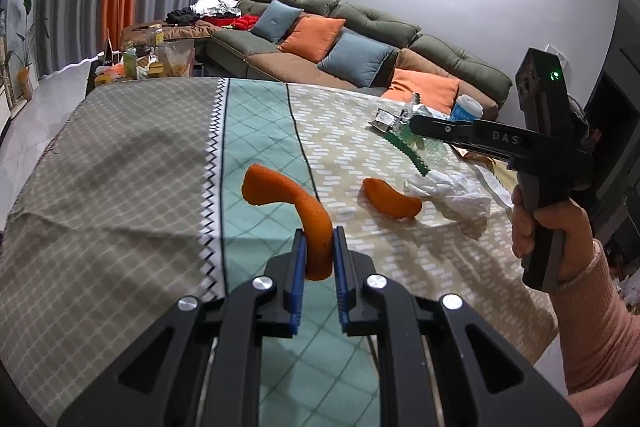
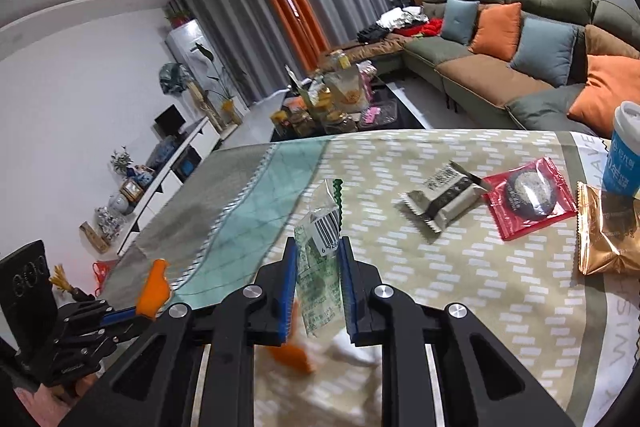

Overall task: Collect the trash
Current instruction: 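Lift the orange foam piece and clear bag and carry them toward the teal bin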

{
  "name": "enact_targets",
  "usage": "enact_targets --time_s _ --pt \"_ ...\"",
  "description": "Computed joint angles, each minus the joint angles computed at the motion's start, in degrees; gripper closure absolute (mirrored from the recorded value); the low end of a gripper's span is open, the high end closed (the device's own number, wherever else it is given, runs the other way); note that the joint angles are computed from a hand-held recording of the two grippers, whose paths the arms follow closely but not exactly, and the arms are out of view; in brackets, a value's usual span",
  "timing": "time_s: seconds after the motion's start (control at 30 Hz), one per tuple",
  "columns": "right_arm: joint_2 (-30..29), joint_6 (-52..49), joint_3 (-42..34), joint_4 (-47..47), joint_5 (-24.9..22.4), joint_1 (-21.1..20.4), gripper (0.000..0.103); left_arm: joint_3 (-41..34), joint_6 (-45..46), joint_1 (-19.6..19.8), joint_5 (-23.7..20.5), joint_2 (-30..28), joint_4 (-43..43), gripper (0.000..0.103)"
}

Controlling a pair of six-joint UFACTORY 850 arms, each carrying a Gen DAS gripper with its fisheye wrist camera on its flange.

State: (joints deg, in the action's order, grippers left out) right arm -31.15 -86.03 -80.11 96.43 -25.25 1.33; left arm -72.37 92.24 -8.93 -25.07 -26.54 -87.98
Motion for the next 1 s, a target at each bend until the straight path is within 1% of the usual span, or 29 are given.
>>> enact_targets --time_s 0.1,0.3,0.43,0.5,0.6,0.77,1.0 --pt "1.2 -2.8 1.6 2.6 -1.7 0.5 0.083 1.6 1.9 0.8 -0.2 1.2 -2.0 0.089" --pt "2.1 -4.9 3.0 4.0 -4.7 2.2 0.083 4.1 3.9 2.6 -0.5 2.9 -4.8 0.089" --pt "2.0 -5.2 3.2 3.7 -6.5 3.6 0.083 5.8 4.8 3.0 2.0 4.4 -6.4 0.089" --pt "1.9 -5.0 3.2 3.2 -7.4 4.3 0.083 6.7 5.1 3.6 1.6 5.1 -6.9 0.089" --pt "1.8 -5.4 3.2 2.7 -7.9 5.5 0.083 8.1 7.3 3.8 2.8 6.2 -9.0 0.089" --pt "0.9 -3.7 1.9 0.4 -9.1 7.0 0.083 9.9 10.1 4.6 3.5 7.7 -12.0 0.089" --pt "-0.5 -2.3 0.1 -1.6 -10.0 8.9 0.083 11.6 12.3 6.1 3.5 9.1 -14.7 0.089"
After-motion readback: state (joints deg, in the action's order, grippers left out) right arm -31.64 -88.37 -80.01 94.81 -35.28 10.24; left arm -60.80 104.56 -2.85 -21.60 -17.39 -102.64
